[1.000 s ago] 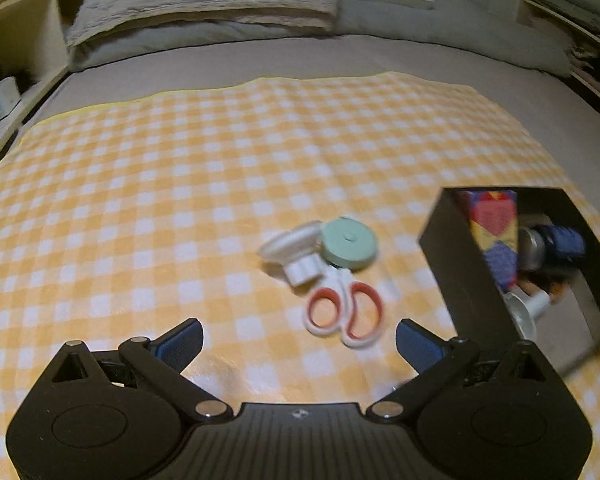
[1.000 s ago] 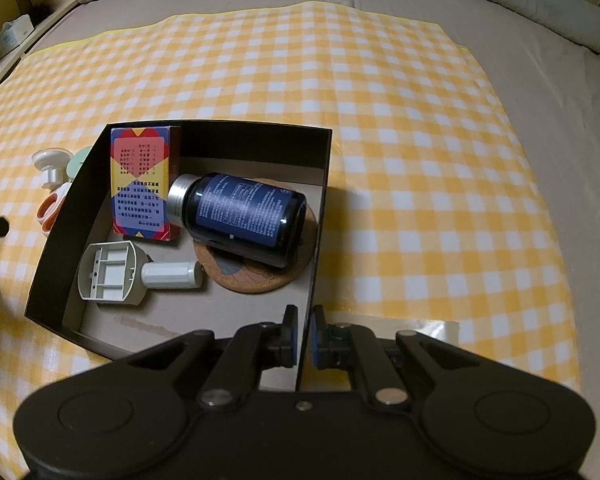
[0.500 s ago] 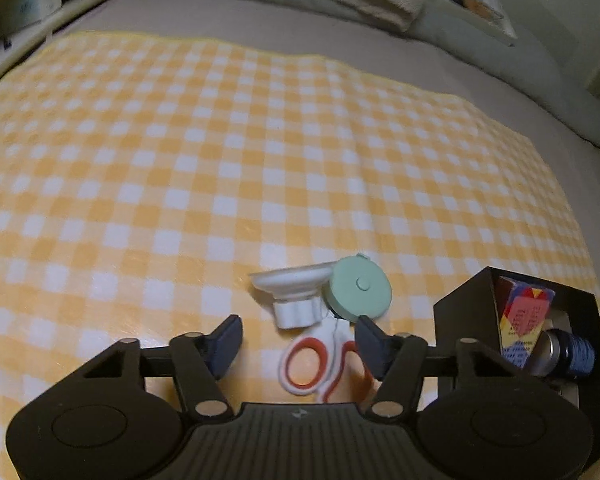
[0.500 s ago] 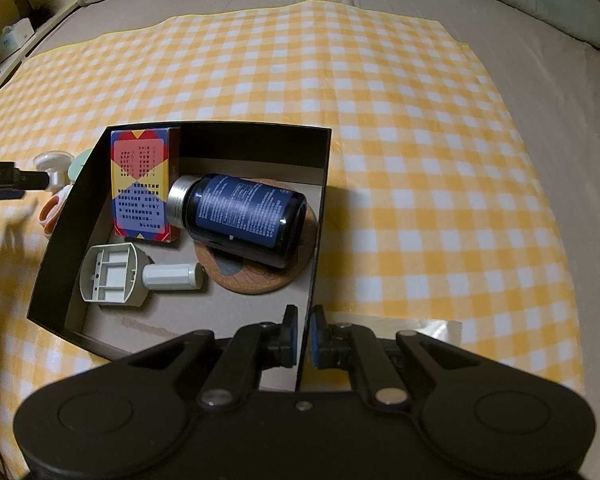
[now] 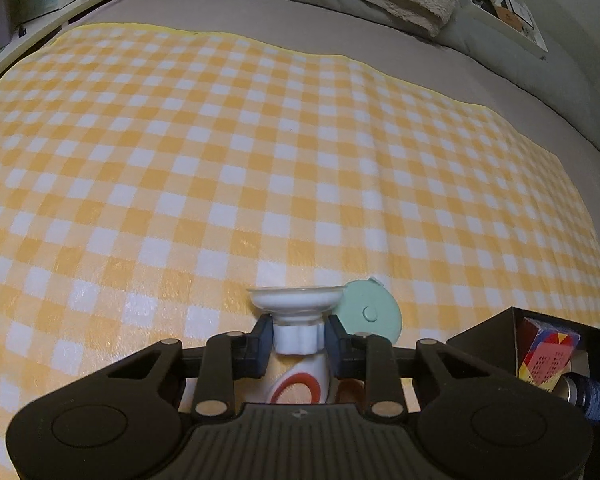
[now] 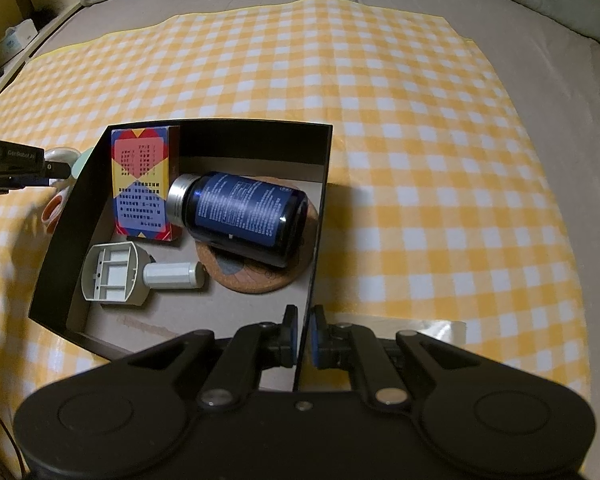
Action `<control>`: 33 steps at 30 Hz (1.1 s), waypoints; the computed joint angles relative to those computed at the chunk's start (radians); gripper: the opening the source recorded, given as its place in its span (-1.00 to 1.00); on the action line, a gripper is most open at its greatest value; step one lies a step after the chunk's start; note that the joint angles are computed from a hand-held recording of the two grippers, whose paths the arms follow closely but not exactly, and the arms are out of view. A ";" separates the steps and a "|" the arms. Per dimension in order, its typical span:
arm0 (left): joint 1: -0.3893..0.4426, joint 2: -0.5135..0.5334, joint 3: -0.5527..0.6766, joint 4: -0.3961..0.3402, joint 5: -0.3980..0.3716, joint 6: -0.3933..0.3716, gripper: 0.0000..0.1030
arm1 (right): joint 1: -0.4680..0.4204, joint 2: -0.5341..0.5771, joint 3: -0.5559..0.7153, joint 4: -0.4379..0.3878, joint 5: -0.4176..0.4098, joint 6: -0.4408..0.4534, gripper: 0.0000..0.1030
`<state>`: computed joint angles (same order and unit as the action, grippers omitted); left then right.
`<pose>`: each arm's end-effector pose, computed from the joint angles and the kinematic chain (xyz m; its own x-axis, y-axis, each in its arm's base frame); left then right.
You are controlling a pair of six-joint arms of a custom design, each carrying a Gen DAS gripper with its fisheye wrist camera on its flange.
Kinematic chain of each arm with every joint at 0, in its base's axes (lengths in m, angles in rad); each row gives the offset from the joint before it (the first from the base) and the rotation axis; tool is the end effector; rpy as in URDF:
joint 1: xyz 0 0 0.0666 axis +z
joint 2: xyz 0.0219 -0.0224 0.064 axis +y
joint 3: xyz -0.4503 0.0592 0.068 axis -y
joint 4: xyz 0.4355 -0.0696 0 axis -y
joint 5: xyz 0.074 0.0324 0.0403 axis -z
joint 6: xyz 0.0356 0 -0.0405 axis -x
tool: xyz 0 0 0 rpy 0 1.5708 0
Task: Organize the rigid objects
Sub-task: 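Grasp the white suction cup with the left gripper, then carry the white suction cup with the left gripper into the black box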
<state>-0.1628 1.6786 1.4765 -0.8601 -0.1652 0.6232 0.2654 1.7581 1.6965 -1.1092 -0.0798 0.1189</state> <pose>0.6103 -0.0947 0.3882 -0.7471 -0.4607 -0.4792 -0.4374 0.8835 -0.1676 0.6263 0.1728 0.4326 -0.8480 -0.3530 -0.3954 -0.3948 0.9184 0.0267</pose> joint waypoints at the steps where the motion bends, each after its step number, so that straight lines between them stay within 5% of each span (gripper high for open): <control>1: 0.001 0.001 0.003 -0.001 0.001 -0.007 -0.43 | 0.000 0.000 0.000 0.000 0.000 0.001 -0.87; 14: -0.010 -0.080 -0.011 0.075 0.065 -0.056 -0.43 | -0.002 -0.006 -0.002 0.016 0.000 -0.015 -0.89; 33: -0.189 -0.113 -0.035 0.115 0.354 -0.121 -0.43 | -0.015 -0.034 -0.014 0.047 -0.026 -0.056 -0.93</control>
<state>-0.3519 1.5653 1.4410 -0.7449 0.1893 0.5023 0.2499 1.7245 1.6826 -1.0618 -0.1059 0.0630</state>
